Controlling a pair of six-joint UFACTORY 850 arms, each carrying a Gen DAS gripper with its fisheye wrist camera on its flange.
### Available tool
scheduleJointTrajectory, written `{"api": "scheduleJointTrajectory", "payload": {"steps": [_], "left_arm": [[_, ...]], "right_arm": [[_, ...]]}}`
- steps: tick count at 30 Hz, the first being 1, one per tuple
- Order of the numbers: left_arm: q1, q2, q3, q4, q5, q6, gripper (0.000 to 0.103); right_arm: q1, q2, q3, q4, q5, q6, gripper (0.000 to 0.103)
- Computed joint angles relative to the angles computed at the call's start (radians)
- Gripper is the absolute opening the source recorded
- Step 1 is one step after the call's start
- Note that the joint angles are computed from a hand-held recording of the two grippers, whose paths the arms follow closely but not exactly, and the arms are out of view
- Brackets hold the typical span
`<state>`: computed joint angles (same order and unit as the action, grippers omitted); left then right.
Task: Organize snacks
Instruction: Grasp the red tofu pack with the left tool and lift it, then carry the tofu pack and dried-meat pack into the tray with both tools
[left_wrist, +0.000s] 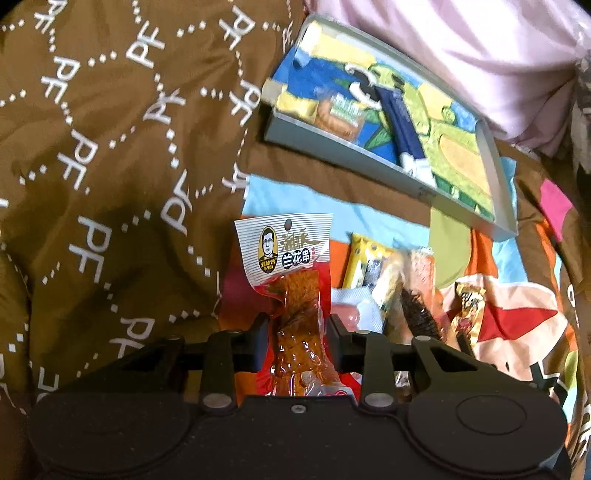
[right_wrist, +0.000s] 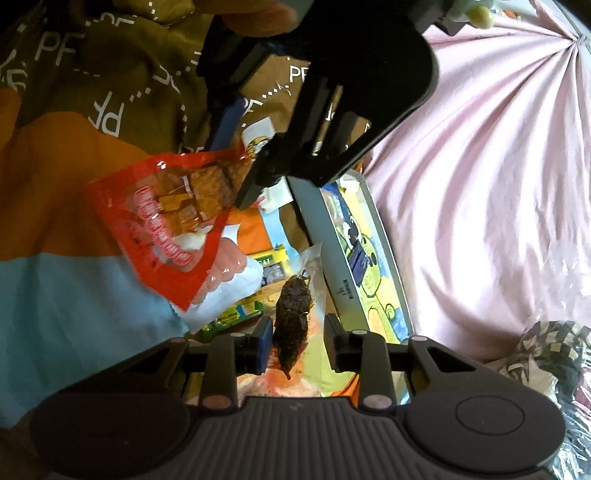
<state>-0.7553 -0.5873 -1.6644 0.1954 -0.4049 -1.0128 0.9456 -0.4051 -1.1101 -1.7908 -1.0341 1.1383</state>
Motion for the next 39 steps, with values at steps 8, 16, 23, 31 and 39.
{"api": "scheduleJointTrajectory", "payload": {"steps": [8, 16, 23, 31, 39], "left_arm": [[-0.006, 0.034, 0.035, 0.170, 0.092, -0.176, 0.035], [-0.003, 0.046, 0.037, 0.586, 0.149, -0.610, 0.035], [0.003, -0.001, -0.056, 1.089, 0.140, -1.069, 0.035], [0.012, -0.135, -0.252, 1.420, 0.048, -1.405, 0.036], [0.033, -0.258, -0.410, 1.411, 0.046, -1.354, 0.024]], "right_arm": [[-0.005, 0.000, 0.005, -0.044, -0.042, 0.018, 0.033], [-0.042, -0.005, -0.014, -0.082, -0.104, 0.093, 0.033], [-0.098, -0.040, -0.076, -0.175, -0.150, 0.159, 0.033], [-0.180, -0.096, -0.196, -0.227, -0.131, 0.212, 0.033], [-0.233, -0.176, -0.323, -0.241, -0.071, 0.219, 0.033]]}}
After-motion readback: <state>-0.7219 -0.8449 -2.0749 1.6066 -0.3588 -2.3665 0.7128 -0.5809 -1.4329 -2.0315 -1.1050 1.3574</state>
